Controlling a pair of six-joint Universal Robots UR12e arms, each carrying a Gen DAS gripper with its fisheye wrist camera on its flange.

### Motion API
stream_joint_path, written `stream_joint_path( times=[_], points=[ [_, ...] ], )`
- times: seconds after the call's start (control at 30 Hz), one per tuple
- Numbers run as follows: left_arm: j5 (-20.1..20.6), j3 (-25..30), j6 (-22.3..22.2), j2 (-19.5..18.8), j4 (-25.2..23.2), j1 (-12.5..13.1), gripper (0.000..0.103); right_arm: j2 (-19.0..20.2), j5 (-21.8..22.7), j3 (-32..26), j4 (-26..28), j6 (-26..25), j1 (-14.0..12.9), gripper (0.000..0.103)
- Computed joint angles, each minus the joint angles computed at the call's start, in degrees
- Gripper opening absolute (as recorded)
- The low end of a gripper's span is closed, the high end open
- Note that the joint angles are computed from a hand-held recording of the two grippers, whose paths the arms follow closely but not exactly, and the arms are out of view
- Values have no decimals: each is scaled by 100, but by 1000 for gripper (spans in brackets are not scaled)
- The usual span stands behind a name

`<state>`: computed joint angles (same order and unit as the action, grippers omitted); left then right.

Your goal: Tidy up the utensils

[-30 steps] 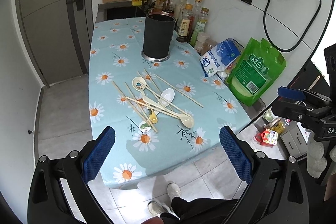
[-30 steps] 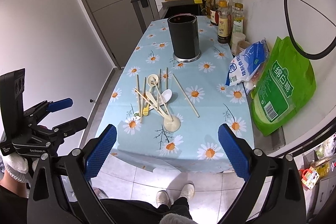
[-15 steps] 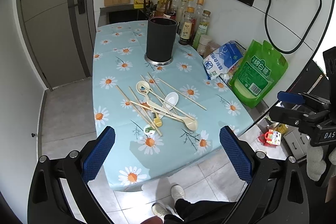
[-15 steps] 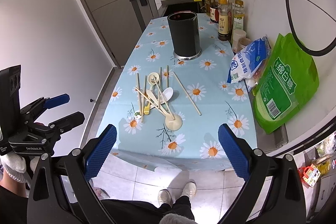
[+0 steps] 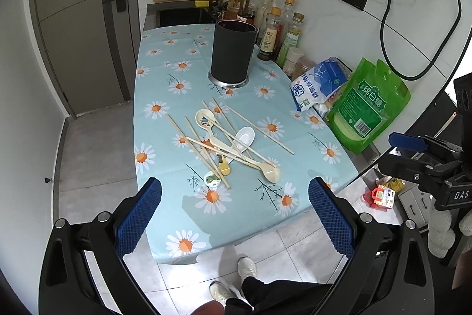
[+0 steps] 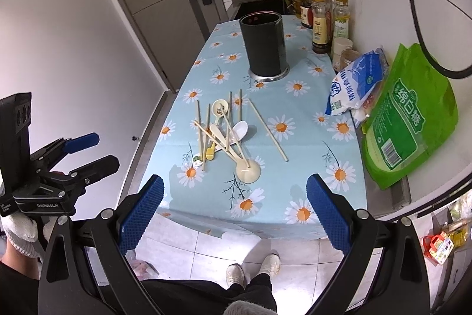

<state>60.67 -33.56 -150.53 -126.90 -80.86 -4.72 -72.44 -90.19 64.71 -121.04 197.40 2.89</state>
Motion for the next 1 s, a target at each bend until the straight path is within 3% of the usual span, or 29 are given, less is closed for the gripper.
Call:
stream_joint_path(
  times=[0.73, 1.0],
  points=[
    [598, -126, -447, 64, 248, -232, 96, 53, 745, -12, 157, -634, -288, 96],
    [771, -132, -856, 39, 161, -319, 96, 145, 1153, -66, 307, -788, -512, 96]
  ],
)
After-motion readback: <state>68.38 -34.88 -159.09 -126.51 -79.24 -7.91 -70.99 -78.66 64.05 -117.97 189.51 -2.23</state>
